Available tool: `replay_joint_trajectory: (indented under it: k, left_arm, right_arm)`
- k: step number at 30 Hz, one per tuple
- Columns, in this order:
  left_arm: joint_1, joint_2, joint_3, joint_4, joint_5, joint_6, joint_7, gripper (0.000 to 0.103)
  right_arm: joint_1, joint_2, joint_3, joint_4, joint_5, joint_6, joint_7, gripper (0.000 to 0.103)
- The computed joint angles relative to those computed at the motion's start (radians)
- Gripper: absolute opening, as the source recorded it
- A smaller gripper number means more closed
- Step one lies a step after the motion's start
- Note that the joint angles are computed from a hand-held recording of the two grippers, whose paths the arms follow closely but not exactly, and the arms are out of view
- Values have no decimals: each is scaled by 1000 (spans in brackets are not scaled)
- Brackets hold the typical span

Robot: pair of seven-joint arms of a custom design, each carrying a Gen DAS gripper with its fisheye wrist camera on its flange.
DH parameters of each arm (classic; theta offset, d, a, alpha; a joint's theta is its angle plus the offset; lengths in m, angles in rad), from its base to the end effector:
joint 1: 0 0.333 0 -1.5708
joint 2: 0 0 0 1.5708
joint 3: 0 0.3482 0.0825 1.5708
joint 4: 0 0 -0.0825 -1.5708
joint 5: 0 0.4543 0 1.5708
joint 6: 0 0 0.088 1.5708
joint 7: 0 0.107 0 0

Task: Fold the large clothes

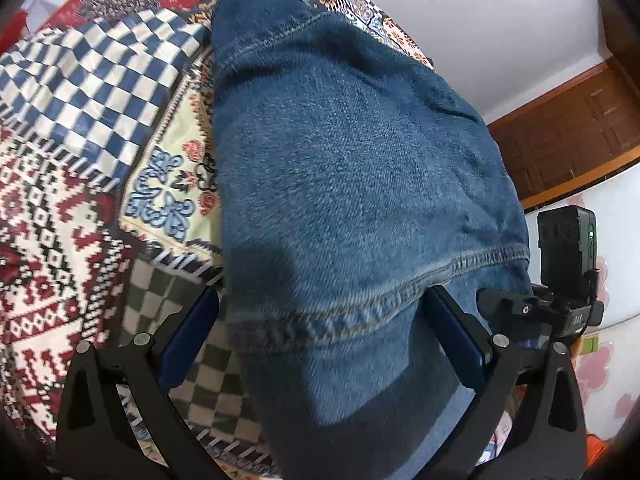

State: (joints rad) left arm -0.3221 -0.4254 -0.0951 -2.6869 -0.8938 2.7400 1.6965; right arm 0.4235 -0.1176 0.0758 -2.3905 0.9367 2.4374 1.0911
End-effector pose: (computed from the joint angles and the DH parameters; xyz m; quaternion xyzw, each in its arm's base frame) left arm 0.4263 -0.1539 0.3930 0.7339 -0.5959 0.3203 0.0607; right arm 0.4786 0.2631 0.3674 -0.7590 0.5647 0.1730 0.2742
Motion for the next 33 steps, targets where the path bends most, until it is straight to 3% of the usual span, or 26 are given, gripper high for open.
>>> replay_joint_trajectory:
  k: [7,11,14,20,28,33]
  left_arm:
    - [-13,53,-12,44,-27,10,-2,102]
    - [-1,8,-26,20,5,18,-7,91]
    - [35,-39,-71,-1,110,22,-112,80]
    - [46,-161,-101,-32,275,8,-269,64]
    - [87,-443,-120,-94,447,-91,-419,63]
    - [122,-594,-100,-118,519,-175,-467,63]
  right_arm:
    - [17,16,15,15,22,44,17,102]
    - [23,9,13,10,93,50,-30,87]
    - [22,-17,9,-7,95,47,-53,72]
    - [43,-92,1,-37,67,52,-51,57]
    - [119,-210,-9,-45,33,79,11,56]
    - [188,-241,-5,-27,22,106,50,56]
